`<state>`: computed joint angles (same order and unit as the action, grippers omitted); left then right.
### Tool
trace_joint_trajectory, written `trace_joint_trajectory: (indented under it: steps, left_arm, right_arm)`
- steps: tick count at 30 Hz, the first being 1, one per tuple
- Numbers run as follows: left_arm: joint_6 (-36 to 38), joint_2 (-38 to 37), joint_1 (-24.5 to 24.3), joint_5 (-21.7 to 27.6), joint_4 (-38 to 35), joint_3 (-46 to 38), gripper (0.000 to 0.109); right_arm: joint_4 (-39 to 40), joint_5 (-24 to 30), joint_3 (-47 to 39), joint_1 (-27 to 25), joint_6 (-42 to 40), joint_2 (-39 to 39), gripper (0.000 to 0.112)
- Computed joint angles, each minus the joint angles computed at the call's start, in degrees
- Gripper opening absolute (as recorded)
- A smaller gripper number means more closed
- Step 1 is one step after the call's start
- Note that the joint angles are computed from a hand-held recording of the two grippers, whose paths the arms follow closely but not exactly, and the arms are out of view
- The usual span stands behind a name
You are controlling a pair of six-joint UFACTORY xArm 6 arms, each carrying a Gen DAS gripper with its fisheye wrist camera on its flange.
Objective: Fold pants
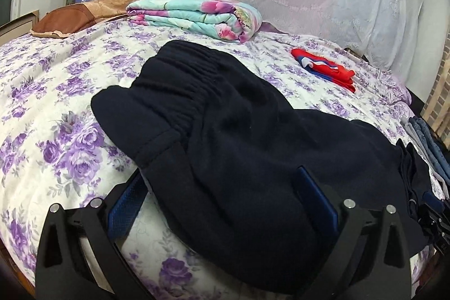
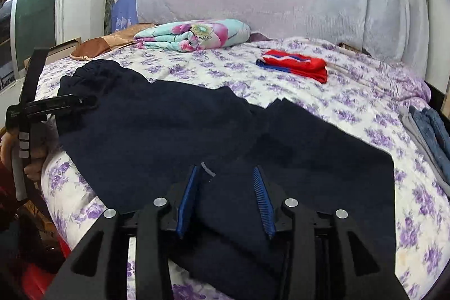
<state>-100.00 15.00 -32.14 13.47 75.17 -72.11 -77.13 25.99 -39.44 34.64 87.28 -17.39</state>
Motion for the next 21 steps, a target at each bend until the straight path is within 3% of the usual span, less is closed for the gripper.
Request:
trace_joint_trajectory:
  steps: [3, 5, 6, 10, 11, 14, 15, 17, 21]
  left_arm:
    - [-1.9, 0.0, 0.3, -0.8, 1.9, 0.0, 0.099]
    - [-4.2, -0.2, 0.8, -1.9, 4.2, 0.2, 0.099]
    - [-5.3, -0.3, 0.9, -2.3, 5.2, 0.2, 0.099]
    - [-6.6, -0.2, 0.9, -2.3, 6.6, 0.1, 0.099]
    - [-7.0, -0.3, 0.9, -2.4, 7.1, 0.1, 0.099]
    - [-9.6, -0.4, 1.1, -3.1, 9.7, 0.2, 0.099]
    - [-10.4, -0.4, 1.2, -3.4, 10.6, 0.2, 0.099]
    - [-11.7, -0.5, 1.4, -3.7, 12.0, 0.1, 0.099]
    - [-13.3, -0.5, 1.4, -3.9, 13.6, 0.1, 0.099]
  right_arm:
    - [0.0, 4.7, -0.8, 3.1, -1.2, 1.1, 0.044]
    - [-0.8, 2.7, -0.5, 3.5, -1.7, 1.0, 0.053]
    - [-1.1, 4.2, -0.7, 4.5, -1.7, 1.2, 0.055]
    - [-0.2, 15.5, -3.1, 9.1, -4.9, 4.4, 0.056]
    - [0.3, 17.6, -3.8, 9.3, -4.9, 5.2, 0.054]
    - [-0.5, 18.2, -3.9, 9.3, -3.6, 5.2, 0.025]
    - [-1.4, 19.1, -3.8, 9.9, -2.5, 4.9, 0.022]
    - [-3.7, 19.8, -3.1, 10.2, 0.5, 3.2, 0.018]
    - [-7.0, 13.6, -1.0, 8.0, 5.4, -2.4, 0.018]
